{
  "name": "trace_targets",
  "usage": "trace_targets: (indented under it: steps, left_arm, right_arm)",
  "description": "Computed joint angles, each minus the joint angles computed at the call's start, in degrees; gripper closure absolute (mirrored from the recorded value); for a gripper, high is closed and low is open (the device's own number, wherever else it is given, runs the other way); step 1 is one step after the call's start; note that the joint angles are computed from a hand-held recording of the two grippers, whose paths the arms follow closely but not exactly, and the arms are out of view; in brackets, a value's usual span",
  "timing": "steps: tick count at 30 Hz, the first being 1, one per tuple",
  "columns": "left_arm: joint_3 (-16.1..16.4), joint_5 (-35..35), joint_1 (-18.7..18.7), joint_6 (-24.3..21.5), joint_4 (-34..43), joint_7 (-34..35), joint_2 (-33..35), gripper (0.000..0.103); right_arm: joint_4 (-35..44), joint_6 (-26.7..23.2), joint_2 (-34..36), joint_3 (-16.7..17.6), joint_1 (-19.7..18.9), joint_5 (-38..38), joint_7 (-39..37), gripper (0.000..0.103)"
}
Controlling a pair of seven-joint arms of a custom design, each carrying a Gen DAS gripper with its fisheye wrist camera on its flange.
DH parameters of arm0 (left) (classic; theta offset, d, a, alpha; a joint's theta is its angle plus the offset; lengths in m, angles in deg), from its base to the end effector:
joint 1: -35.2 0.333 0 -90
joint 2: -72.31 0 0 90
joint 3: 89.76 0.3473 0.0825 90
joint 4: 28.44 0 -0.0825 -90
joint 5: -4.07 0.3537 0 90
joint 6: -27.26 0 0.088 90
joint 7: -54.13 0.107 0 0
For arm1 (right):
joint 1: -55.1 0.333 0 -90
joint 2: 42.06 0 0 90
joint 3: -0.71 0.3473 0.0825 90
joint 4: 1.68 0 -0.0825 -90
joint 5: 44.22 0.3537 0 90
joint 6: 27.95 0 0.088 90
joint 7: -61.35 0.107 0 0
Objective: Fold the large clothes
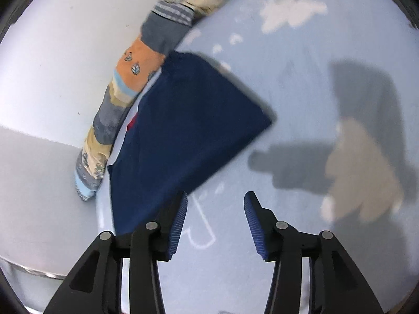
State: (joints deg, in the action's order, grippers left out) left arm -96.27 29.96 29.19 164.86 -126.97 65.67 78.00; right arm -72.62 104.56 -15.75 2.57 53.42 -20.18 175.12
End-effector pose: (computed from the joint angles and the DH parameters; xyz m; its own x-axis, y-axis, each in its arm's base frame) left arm 0.5989 -0.1261 0.6236 0.6539 -0.6483 0.3900 -0.4397 -0.7452 -0.5014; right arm 0.7230 0.0038 0.6103 -0.3732 -0.7163 -0.5895 -0.7196 0.6246 -0.3034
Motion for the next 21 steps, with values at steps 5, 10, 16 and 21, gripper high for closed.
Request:
trace_targets:
  steps: [5,10,16,21]
  left_arm:
    - [0.5,-11.0,3.3,17.3,-7.8,-1.6,0.5,0.040]
    - [0.5,-17.7,4.7,23.1,-3.9,1.0,7.7,0.040]
    - [7.2,-21.4,1.9,32.9,0.9,-2.7,15.6,0.016]
    - [18.9,-13.5,-7.0,29.5,11.9,-10.9,24.1,0.001]
  right_arm:
    - [0.0,0.7,1.0,0.4,-0.4,1.4,1.8,0.054]
    - [1.5,1.5,3.7,0.3,-1.1,3.0,5.5,0.050]
    - [6.6,2.2,8.7,1.4,-1.9,4.5,8.8,0.049]
    - [12.6,7.3,14.1,3.8,-2.3,5.9,7.9,0.040]
